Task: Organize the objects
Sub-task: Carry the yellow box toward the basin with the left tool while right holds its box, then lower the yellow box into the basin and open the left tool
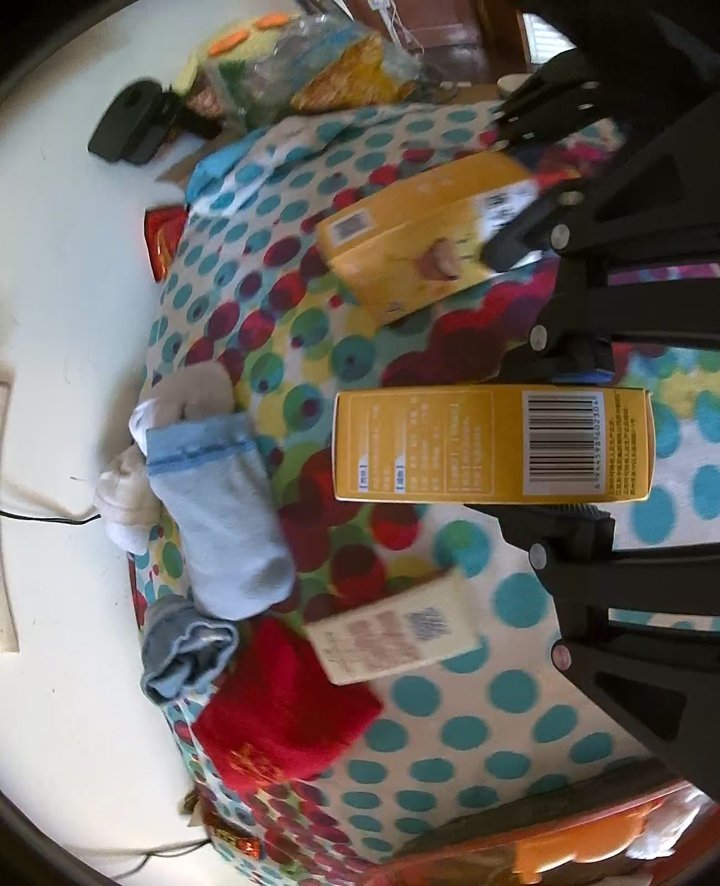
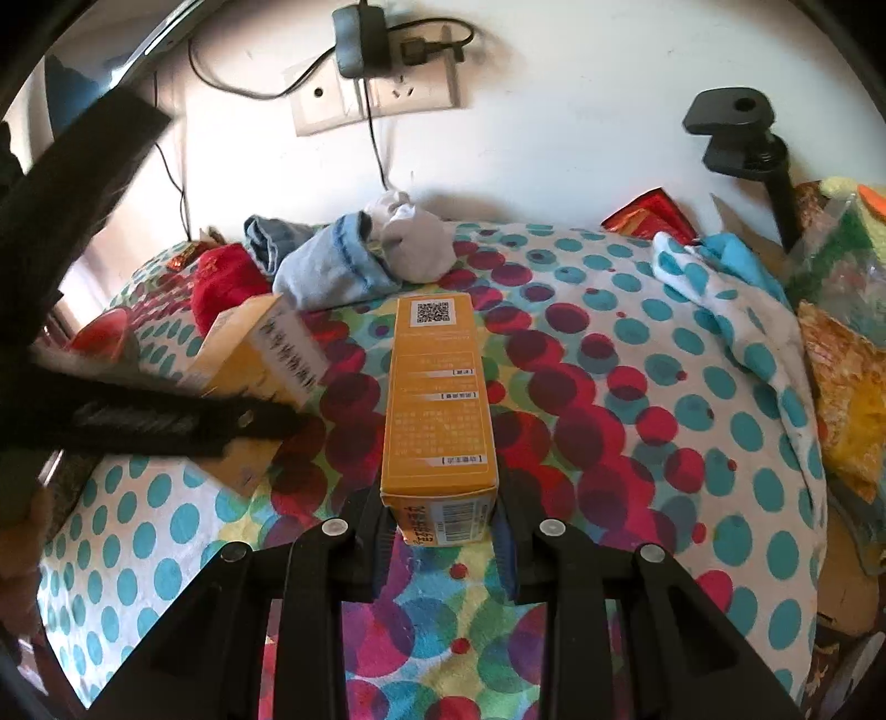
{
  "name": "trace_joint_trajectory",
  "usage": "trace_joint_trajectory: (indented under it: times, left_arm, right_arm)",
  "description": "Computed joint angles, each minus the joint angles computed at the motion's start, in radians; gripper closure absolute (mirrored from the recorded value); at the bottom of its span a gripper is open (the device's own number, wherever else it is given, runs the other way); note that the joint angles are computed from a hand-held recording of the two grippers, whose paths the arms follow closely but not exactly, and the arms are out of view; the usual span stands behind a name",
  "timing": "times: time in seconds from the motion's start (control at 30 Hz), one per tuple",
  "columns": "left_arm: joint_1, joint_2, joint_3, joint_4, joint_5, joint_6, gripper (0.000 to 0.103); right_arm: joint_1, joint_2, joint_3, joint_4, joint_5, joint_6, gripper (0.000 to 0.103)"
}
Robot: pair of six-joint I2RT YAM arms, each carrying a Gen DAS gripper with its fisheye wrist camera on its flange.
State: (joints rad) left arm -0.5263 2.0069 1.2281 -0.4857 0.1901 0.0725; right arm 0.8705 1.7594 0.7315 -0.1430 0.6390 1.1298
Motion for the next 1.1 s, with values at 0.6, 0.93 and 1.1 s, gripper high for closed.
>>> trace_joint_trajectory:
  times: [0.6, 0.93, 1.1]
  left_arm:
    - [0.262, -0.388, -0.276, -0.042, 0.015, 0.211, 0.073]
    - [0.519, -0.457, -0.236, -0.113, 0.052, 0.372, 0.073]
    - [0.626, -0.399, -0.159, -0.133, 0.06, 0.403, 0.073]
  right_arm:
    - [0.016, 0.041, 0.075, -0.121, 0.048, 0.04, 0.075]
    - [0.012, 0.057, 0.096, -0.148, 0.045, 0.042, 0.075]
    - [0.015, 0.059, 0.102, -0.166, 0.048, 0.055, 0.075]
